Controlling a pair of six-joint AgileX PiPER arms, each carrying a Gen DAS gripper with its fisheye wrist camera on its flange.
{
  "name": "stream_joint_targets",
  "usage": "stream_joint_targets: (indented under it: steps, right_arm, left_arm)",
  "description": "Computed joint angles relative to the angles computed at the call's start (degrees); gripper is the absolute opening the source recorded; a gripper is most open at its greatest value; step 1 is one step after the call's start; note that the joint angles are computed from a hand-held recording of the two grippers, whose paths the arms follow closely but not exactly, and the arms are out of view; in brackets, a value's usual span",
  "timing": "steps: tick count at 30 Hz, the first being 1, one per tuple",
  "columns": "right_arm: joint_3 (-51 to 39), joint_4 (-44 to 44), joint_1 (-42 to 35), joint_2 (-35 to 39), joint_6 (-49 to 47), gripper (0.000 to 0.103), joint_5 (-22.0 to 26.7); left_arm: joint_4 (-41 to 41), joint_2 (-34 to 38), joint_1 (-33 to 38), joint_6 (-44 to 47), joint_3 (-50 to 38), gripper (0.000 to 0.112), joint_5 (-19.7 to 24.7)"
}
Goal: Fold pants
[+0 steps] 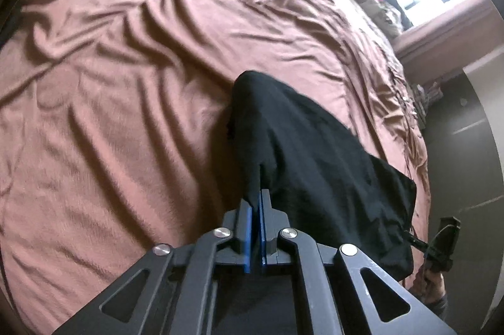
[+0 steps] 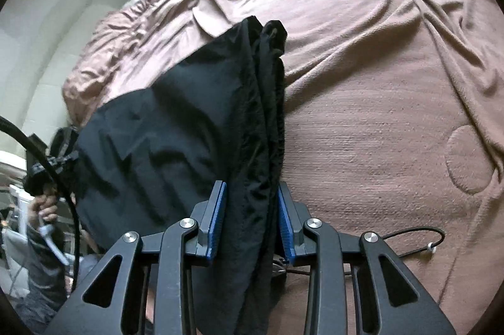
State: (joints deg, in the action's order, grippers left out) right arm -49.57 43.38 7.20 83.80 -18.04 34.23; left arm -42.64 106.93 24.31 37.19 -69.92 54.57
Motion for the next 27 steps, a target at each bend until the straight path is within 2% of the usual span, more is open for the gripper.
stream_joint_targets:
  steps: [2, 7, 10, 16, 24, 27]
  right_arm:
    - [0.0, 1.1, -0.9, 0.9, -1.2, 0.025, -0.2]
    - [-1.8, -5.3, 0.4, 2.1, 3.8, 0.021, -1.6]
    - [-1.4, -9.3, 1.1, 1.3, 7.6, 0.021, -2.2]
    - [1.0, -15.3, 4.4, -2.5, 14.9, 0.021, -2.9]
    - [1.5, -18.0, 5.5, -2.9, 17.3, 0.021, -3.9]
    - [1.6, -19.3, 6.2, -3.0, 19.0, 0.021, -4.4]
  left_arm:
    - [-0.3, 1.0, 1.2, -0.5, 0.8, 0.005, 0.4]
    - [-0.7, -0.7, 3.7, 2.7, 6.2, 0.043, -0.3]
    - [-1.7, -2.8, 6.0, 6.3, 10.8, 0.047, -0.9]
    - [-3.6, -6.8, 12.8, 12.5, 20.0, 0.049, -0.5]
    - [-8.2, -9.2, 23.0, 21.1, 27.9, 0.049, 4.9]
    - [-10.6, -8.0, 26.1, 23.9, 29.6, 0.049, 7.1]
